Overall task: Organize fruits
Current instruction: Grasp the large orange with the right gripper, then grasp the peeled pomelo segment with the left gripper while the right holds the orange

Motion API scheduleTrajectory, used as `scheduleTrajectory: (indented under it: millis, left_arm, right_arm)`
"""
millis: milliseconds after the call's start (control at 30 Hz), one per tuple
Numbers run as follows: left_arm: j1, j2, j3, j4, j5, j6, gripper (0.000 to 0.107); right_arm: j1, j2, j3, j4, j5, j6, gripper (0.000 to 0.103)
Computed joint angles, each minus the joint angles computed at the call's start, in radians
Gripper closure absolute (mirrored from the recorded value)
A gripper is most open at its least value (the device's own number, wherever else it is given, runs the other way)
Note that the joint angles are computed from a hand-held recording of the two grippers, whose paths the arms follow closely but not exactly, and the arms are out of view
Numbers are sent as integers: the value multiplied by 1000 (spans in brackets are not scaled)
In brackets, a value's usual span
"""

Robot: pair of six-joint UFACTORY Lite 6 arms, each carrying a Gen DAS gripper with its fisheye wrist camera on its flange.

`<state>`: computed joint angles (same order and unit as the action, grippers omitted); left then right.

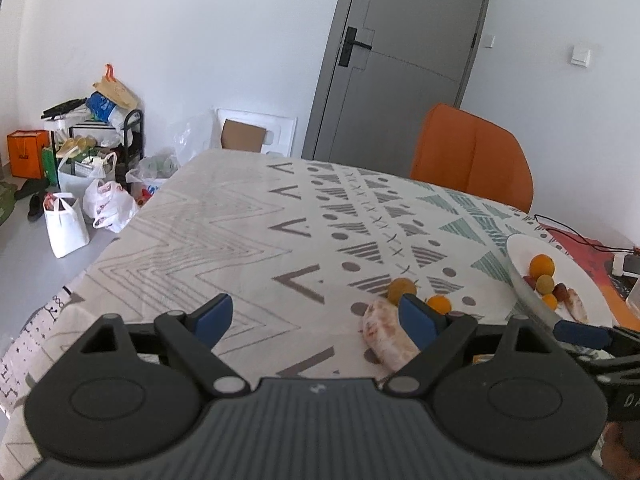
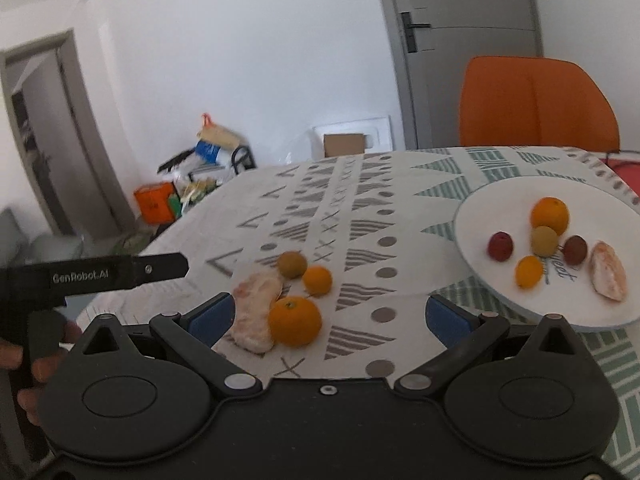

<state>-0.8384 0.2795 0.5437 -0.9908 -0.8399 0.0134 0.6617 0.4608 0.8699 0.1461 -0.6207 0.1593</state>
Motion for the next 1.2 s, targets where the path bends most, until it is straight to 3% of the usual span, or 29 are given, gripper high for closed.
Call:
scheduleTrajectory:
  millis: [300, 367, 400, 433, 500, 667, 1200]
  left_arm:
    - [51, 25, -38, 100, 4, -105, 18]
    - [62, 25, -51, 127, 2, -123, 18]
    - [66, 26, -55, 136, 0, -128, 18]
    - [71, 26, -58, 147, 1, -135, 18]
    - [82, 28, -61, 170, 5, -149, 18]
    - [92, 60, -19, 181, 23, -130, 18]
    - [36, 249, 268, 76, 135, 75, 18]
  right_arm:
    - [11, 106, 139, -48, 93, 24, 1]
    - [13, 136, 175, -50, 112, 31, 8]
    - [15, 153, 194, -58, 122, 38, 19]
    - [17, 171, 214, -62, 134, 41, 39]
    - [16, 196, 237, -77, 151, 57, 67]
    - [0, 169, 186, -152, 105, 127, 67]
    - [-72, 68, 32, -133, -1, 148, 67]
